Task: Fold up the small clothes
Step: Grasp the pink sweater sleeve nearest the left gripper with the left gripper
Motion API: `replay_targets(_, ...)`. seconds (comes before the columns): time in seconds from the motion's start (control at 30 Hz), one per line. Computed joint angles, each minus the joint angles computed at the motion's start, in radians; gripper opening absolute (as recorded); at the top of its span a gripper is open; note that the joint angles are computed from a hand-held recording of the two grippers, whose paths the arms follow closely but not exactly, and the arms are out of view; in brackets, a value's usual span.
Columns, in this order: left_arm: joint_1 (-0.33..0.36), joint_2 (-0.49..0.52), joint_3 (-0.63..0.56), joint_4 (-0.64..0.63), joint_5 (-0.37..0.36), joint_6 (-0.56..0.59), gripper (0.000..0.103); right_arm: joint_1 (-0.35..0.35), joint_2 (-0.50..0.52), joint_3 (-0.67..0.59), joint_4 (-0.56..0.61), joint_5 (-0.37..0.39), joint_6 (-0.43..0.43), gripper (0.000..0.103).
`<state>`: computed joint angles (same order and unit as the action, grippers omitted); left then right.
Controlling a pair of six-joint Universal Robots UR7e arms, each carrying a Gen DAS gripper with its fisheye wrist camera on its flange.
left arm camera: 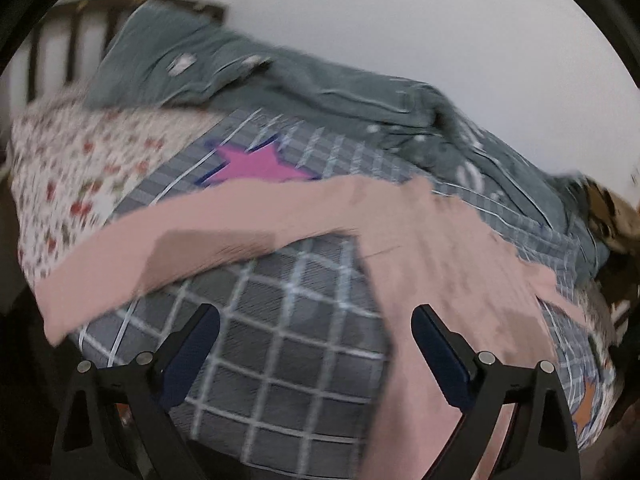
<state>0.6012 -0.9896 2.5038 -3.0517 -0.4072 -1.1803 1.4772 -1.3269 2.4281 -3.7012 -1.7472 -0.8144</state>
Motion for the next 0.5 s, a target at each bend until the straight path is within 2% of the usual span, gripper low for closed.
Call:
replay_targets(0.13, 0.058, -0.020, 0.078, -0.101, -0.016, -0.083, 0.096, -0.021, 0.072, -0.023, -0.046, 0.054, -0.009, 0.102)
replay_targets(0.2, 0.095, -0.017, 0.112, -0.198, -0.026, -0.094, 0.092, -0.021, 0.127, -0.036, -0.106, 0.060, -0.035, 0.102)
replay_targets(0.27, 0.135, -0.006, 0.128, -0.315, -0.048, -0.061, 0.090, -0.015, 0.171, -0.051, -0.143, 0.046, -0.057, 0.102)
replay_targets(0.33, 0.171, 0.018, 0.137, -0.443, -0.051, -0.005, 0.090, -0.004, 0.188, -0.080, -0.084, 0.017, -0.063, 0.102)
replay_targets(0.4, 0.196, 0.032, 0.139, -0.511, -0.043, 0.027, 0.088, 0.011, 0.210, -0.112, -0.031, -0.018, -0.064, 0.102)
replay_targets(0.43, 0.213, 0.054, 0.139, -0.595, -0.049, 0.071, 0.087, 0.013, 0.218, -0.121, -0.022, -0.023, -0.067, 0.102)
replay_targets(0.5, 0.236, 0.093, 0.145, -0.738, -0.058, 0.121, 0.081, 0.022, 0.249, -0.146, -0.025, -0.031, -0.086, 0.102)
